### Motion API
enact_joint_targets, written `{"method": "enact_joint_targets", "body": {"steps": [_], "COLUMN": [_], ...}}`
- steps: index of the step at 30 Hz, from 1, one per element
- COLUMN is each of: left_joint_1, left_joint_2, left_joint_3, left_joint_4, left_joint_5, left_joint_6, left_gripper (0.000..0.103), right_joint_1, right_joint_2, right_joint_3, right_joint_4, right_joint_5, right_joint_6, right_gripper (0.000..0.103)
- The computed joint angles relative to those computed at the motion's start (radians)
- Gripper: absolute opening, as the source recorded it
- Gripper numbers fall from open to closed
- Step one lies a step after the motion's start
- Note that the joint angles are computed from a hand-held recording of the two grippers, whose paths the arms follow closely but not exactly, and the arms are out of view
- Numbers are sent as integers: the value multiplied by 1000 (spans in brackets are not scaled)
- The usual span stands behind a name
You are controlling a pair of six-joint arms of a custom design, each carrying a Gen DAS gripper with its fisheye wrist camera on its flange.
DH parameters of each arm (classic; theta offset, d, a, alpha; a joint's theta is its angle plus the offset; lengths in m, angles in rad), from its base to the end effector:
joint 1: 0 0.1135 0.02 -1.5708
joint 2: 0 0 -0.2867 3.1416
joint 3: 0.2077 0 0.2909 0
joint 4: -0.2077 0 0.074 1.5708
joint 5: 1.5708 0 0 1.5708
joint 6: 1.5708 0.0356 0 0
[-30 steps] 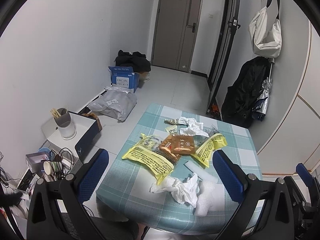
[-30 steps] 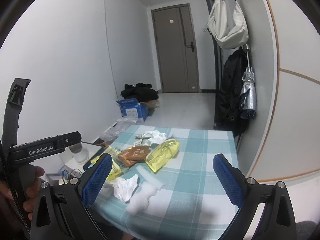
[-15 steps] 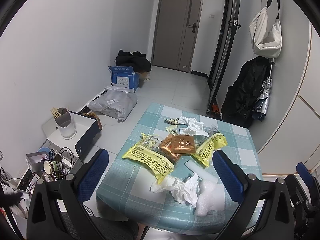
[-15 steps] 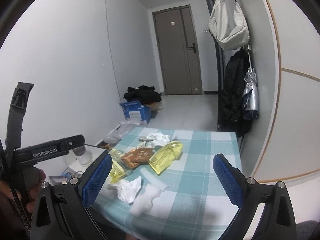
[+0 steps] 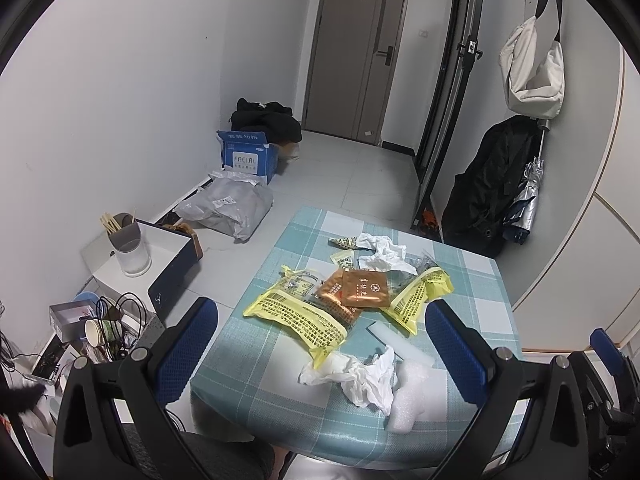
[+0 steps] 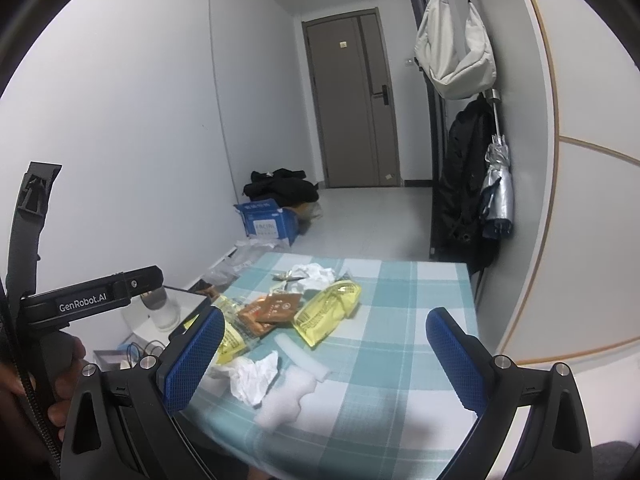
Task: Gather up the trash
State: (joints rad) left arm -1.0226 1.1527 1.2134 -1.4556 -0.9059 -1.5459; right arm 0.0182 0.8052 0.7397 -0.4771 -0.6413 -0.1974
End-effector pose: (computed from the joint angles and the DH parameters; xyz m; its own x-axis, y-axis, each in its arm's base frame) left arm 0.1286 -0.1568 0.3582 -0.4674 -0.4180 -0.7790 -0.5016 0.8510 -0.1556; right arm 0.1967 0.0249 0.3085 -0.4029 -0.1645 -0.9003 -0.6178 0.7746 0.1350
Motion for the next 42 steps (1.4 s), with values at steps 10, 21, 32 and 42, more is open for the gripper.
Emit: {"method": "enact_joint_targets", "body": {"steps": [10, 21, 32, 42], "left_joint_1": [1, 122, 691, 939], "left_joint_2": [-5, -142, -304, -175], "left_joint_3": [-7, -136, -353, -404], "left_joint_4": [8, 251, 534, 675], "left_joint_5": [9, 183, 795, 1140], "left_joint_6": [1, 209, 533, 605], "left_gripper": [102, 102, 94, 75], "right_joint_1": [2, 36, 86, 135], "right_joint_2": [1, 38, 202, 372], "right_joint_3": [1, 14, 75, 166], "right_joint_4": [-3, -11, -22, -78], "right_joint_5": [3, 48, 54, 60], "right_joint_6": [-3, -6, 1, 18], "right_gripper": [102, 102, 103, 103]}}
